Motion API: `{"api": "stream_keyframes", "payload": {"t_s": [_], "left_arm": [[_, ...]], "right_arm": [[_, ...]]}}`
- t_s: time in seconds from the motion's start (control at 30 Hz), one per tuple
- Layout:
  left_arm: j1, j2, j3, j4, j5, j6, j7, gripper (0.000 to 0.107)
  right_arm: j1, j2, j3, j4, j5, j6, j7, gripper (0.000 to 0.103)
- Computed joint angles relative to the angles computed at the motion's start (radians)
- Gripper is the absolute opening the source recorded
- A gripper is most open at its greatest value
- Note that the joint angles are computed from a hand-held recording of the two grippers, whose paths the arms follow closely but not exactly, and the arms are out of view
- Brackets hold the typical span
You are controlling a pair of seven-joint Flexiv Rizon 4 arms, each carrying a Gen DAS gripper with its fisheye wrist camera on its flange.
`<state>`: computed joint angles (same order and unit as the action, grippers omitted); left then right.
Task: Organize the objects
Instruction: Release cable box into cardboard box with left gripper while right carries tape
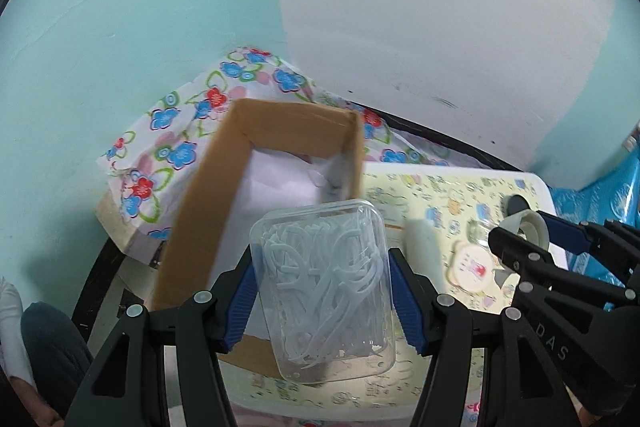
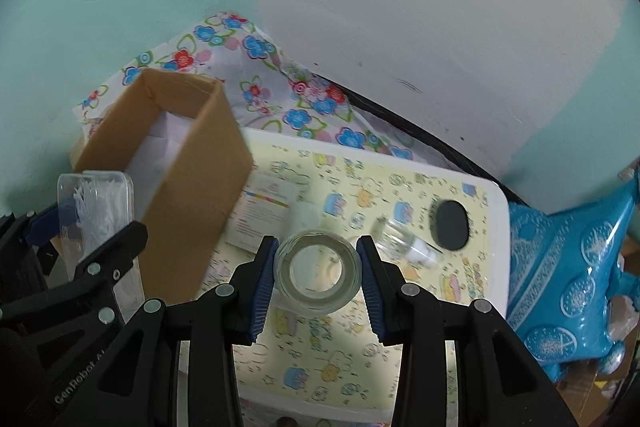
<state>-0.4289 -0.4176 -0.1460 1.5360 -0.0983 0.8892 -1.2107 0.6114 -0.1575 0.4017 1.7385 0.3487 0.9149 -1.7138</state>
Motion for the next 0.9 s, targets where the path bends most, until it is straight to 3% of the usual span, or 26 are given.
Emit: {"api": "stream_keyframes", "payload": {"t_s": [0.53,0.73,0.8,0.83,0.9], "left_arm": [[0.022,-0.147,0.030,-0.165,0.027,-0.117,-0.001,0.063],[0.031,-0.178,0.010,-0.197,-0.019,-0.187,0.024,0.066],[0.019,-0.172,0.020,-0.186,0.004,-0.151,0.027,0.076],[0.018,-0.169,0.019,-0.182,0.004,-0.143,0.031,0.087],[0.023,-0.167,0.013,-0.174,-0.007,-0.131,0.041,0.093]], "right_arm": [[0.076,-0.054,0.019,-0.092,-0.067,-0.043,0.050,0.042],[0.081,-0.072,0.022,-0.111,-0.084,-0.063,0.055,0.042],[0.080,-0.077,0.023,-0.118,-0.084,-0.072,0.054,0.042],[0.079,-0.078,0.022,-0.120,-0.085,-0.074,0.055,0.042],[0.075,-0.081,0.023,-0.126,-0.079,-0.082,0.046,0.042]]}}
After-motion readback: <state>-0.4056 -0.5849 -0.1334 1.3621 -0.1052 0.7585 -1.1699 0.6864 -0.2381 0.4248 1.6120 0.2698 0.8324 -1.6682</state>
